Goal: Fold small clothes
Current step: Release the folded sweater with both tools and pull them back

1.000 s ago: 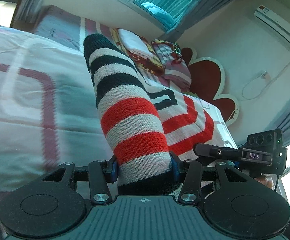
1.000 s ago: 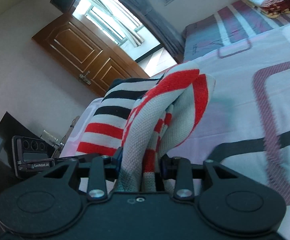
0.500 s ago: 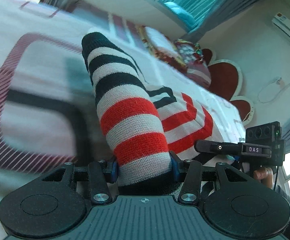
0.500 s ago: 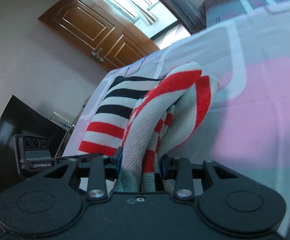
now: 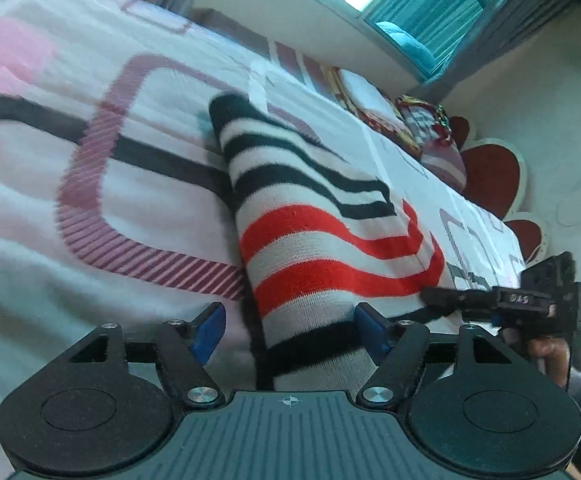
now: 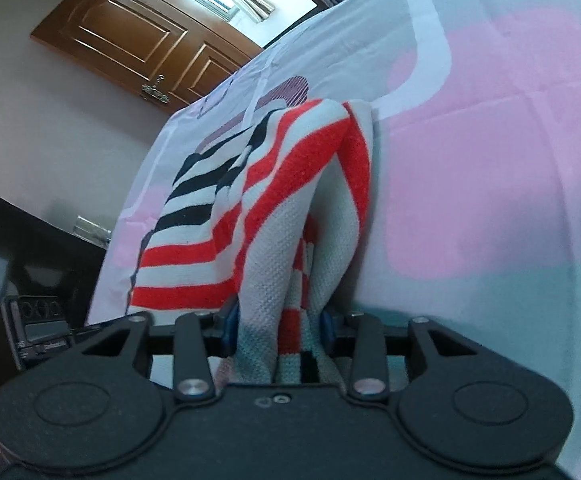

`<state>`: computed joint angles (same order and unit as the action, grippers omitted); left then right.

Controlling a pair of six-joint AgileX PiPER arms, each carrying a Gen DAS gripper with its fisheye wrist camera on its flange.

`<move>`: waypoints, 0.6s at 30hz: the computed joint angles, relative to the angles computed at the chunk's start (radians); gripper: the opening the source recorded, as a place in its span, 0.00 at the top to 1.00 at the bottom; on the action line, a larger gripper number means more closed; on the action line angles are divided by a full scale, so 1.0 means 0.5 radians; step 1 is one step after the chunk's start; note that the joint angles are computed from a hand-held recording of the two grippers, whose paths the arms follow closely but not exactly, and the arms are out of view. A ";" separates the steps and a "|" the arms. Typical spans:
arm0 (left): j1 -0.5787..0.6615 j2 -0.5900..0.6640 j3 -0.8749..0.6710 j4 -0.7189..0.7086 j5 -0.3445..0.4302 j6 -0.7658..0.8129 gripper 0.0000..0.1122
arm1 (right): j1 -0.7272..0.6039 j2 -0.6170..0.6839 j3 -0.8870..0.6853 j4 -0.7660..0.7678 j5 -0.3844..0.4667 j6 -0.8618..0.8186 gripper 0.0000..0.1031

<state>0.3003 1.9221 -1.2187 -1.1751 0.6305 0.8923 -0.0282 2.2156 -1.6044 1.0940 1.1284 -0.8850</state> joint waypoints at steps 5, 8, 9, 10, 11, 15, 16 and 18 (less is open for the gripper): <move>0.106 -0.341 0.305 -0.126 0.086 0.203 0.38 | -0.123 -0.429 0.343 -0.021 -0.068 -0.199 0.54; 0.042 -0.445 0.465 -0.370 0.029 0.398 0.39 | -0.146 -0.628 0.517 0.026 0.035 -0.412 0.67; -0.011 -0.446 0.491 -0.424 -0.001 0.449 0.39 | -0.109 -0.694 0.588 0.028 0.020 -0.485 0.68; -0.074 -0.442 0.496 -0.398 -0.064 0.449 0.39 | -0.055 -0.754 0.655 0.015 -0.032 -0.561 0.67; -0.165 -0.426 0.481 -0.296 -0.141 0.411 0.39 | 0.019 -0.831 0.753 -0.008 -0.145 -0.666 0.68; -0.414 -0.425 0.472 0.158 -0.444 0.146 0.39 | 0.266 -0.994 1.036 -0.237 -0.635 -0.950 0.76; -0.407 -0.426 0.489 0.102 -0.444 0.187 0.39 | 0.294 -0.997 1.086 -0.297 -0.748 -0.973 0.90; -0.424 -0.422 0.519 0.150 -0.486 0.150 0.39 | 0.232 -0.938 1.112 -0.237 -0.760 -0.996 1.00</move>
